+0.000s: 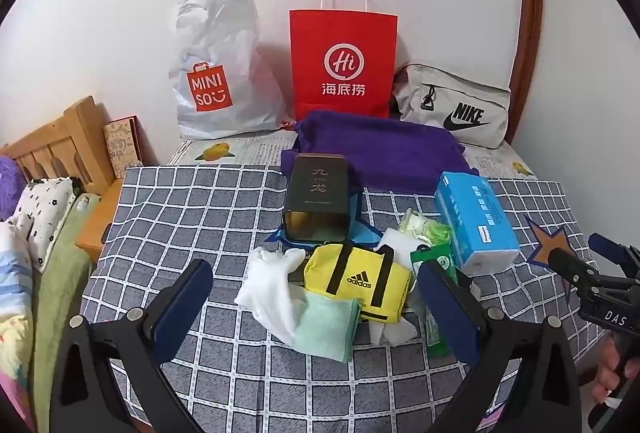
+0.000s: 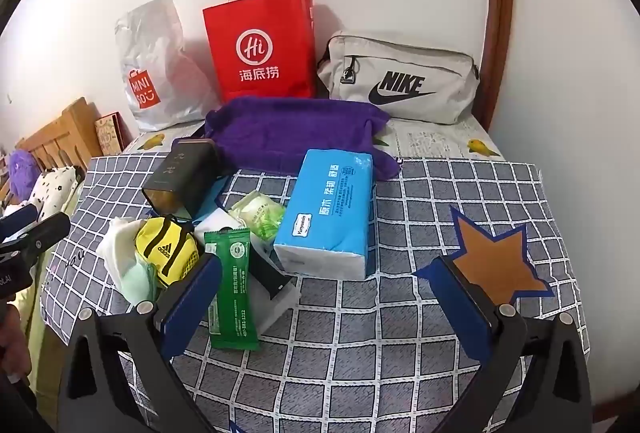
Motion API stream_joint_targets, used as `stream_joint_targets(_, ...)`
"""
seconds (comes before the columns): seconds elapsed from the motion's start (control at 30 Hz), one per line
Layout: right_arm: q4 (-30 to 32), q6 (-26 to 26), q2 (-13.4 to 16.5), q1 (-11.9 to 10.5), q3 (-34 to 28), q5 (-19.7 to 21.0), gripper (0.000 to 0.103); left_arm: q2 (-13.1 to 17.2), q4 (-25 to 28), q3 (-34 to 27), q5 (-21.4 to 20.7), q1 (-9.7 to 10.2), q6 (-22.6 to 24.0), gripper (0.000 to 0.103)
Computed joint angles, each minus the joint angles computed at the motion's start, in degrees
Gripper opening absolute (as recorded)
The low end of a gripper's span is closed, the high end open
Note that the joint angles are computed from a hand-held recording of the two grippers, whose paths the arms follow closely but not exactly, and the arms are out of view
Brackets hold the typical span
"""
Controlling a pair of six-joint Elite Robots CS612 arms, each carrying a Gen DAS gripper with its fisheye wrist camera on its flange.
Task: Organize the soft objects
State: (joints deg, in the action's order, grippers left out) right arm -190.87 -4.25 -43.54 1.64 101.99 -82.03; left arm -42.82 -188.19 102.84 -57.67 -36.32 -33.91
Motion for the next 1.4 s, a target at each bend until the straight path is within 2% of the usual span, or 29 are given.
stream_joint_targets(1.4,0.2,0.3,0.3,0.0,-0.1,0.1,0.103,0.0,0.9,-0.1,0.4,-0.23,-0.4,0.103)
